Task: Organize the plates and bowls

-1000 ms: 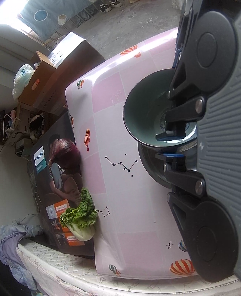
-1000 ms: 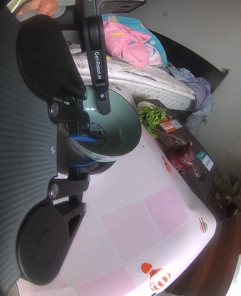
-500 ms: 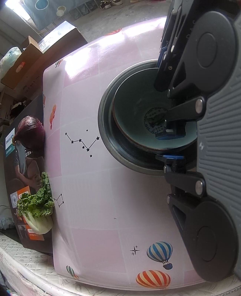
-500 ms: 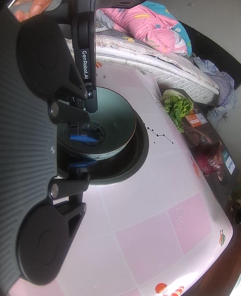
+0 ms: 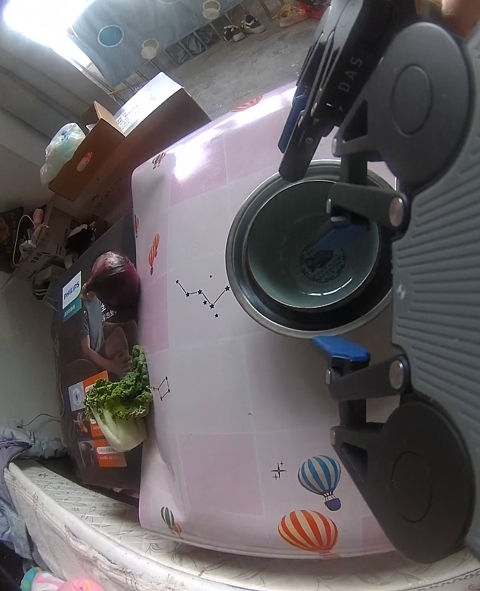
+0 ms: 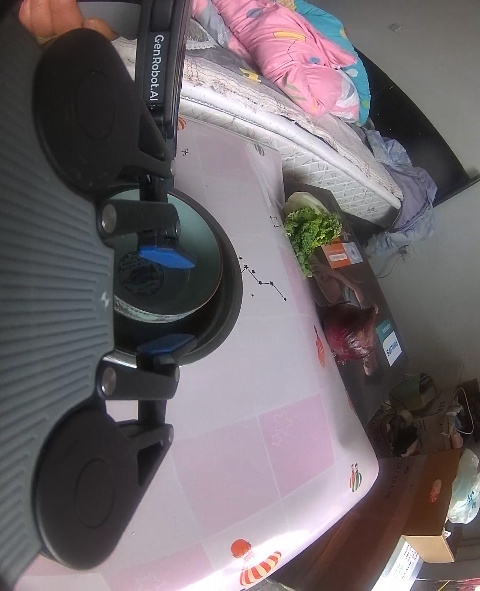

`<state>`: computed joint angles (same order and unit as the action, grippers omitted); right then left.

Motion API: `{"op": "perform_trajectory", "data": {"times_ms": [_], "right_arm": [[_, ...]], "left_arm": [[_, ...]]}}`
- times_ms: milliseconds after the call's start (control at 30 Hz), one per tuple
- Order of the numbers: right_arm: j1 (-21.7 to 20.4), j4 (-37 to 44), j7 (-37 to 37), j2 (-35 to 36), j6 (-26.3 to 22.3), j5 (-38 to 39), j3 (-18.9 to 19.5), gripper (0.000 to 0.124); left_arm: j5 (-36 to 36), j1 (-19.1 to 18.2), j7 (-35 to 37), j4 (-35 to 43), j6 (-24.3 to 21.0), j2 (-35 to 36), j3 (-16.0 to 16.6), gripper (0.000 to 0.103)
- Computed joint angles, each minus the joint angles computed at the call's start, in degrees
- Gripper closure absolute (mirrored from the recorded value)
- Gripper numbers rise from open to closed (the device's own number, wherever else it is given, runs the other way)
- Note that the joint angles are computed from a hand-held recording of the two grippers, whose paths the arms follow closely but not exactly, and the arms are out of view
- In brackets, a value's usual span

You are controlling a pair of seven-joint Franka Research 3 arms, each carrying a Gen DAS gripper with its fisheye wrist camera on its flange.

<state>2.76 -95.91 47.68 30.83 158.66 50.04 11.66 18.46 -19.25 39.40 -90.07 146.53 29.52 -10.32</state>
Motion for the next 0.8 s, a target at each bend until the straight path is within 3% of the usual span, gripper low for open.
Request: {"op": "perform_trajectory", "data": {"times_ms": [67, 200, 267, 400, 667, 800], "right_arm": [[-2.63, -3.49, -4.73, -3.15, 0.85, 4.78, 2.39, 0.081], [-8.27, -14.11, -20.56, -13.80, -0.18, 22.23, 5.65, 0.072], [-9.86, -19.75, -27.26, -19.48, -2.72, 30.46, 5.19, 0.069], [-10.21, -31.34, -34.13, -30.21, -8.70, 39.63, 1.61, 0.066], [-5.07, -48.29, -35.52, -42.38, -17.58, 40.42, -4.99, 0.064], [-0.52, -53.17, -34.84, -44.76, -16.98, 39.14, -5.62, 0.064]], "left_arm": [[2.81, -1.23, -2.44, -5.29, 2.11, -4.39, 1.13, 0.035], [12.26, -3.68, -10.12, -16.99, 5.57, -14.29, 2.62, 0.016], [18.47, -4.38, -15.91, -22.87, 6.46, -19.29, 2.62, 0.009], [28.37, -4.10, -28.15, -33.62, 6.37, -28.29, 0.46, 0.006], [39.82, -0.49, -47.52, -48.23, 4.92, -40.09, -8.49, 0.002], [42.14, -0.36, -53.48, -51.86, 1.08, -42.53, -12.12, 0.001]]}}
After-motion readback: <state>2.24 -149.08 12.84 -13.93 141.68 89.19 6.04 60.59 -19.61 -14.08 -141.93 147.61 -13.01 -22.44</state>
